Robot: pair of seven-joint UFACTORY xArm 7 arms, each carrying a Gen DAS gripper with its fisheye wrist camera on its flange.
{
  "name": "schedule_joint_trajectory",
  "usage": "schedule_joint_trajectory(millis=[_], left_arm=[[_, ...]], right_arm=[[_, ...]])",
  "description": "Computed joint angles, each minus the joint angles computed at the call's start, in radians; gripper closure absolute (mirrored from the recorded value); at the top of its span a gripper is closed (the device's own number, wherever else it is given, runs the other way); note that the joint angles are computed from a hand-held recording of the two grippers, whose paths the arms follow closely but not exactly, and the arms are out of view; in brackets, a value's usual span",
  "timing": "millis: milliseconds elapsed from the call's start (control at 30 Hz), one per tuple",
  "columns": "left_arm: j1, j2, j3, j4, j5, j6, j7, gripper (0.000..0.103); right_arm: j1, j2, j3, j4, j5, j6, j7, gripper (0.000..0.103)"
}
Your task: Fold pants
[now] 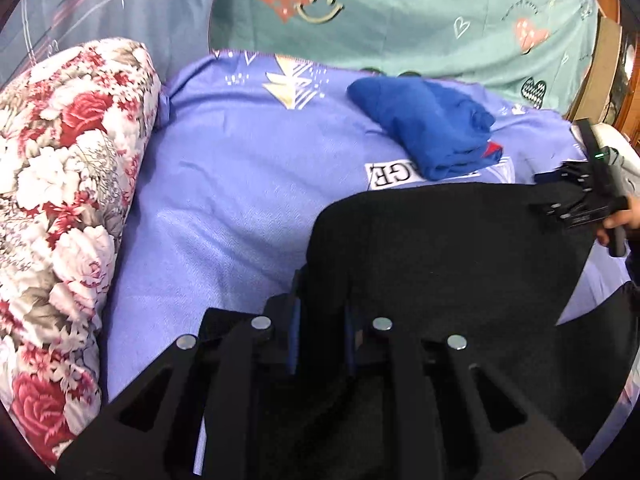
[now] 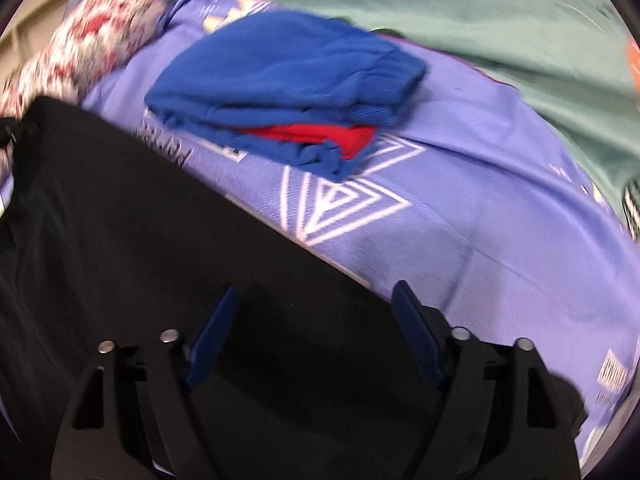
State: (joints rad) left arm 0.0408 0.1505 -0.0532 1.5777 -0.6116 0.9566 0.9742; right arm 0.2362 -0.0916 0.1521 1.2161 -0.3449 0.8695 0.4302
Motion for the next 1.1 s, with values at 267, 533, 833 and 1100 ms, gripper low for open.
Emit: schedule_joint_trajectory(millis=[267,533,833,1100], left_arm=[[0.0,-0.061,0.016,-0.057,-0.061,0.011,0.053,0.087],[0.007,-0.042,0.022,-0.013,-0.046,0.038,-0.023,0.087],[0.037,-0.235,0.097,-0.134,-0.158,0.104,0.091,0.087],[0.023,-0.454,0.209,-0.412,-0.089,0.128,0.142,0.087]], right_arm=[[-0.004,0.043,-0.026,0.038,0.1,-0.04,-0.127,0.068],[-0.003,-0.11,-0.017,-0.059,0.221,-0.1,-0.139,0.1],[0.048,-0.503,0.146,-0.234,0.264,-0.146,0.083,0.1],[0.162,-0.6,0.309,-0.419,0.335,-0.15,0.358,0.1]])
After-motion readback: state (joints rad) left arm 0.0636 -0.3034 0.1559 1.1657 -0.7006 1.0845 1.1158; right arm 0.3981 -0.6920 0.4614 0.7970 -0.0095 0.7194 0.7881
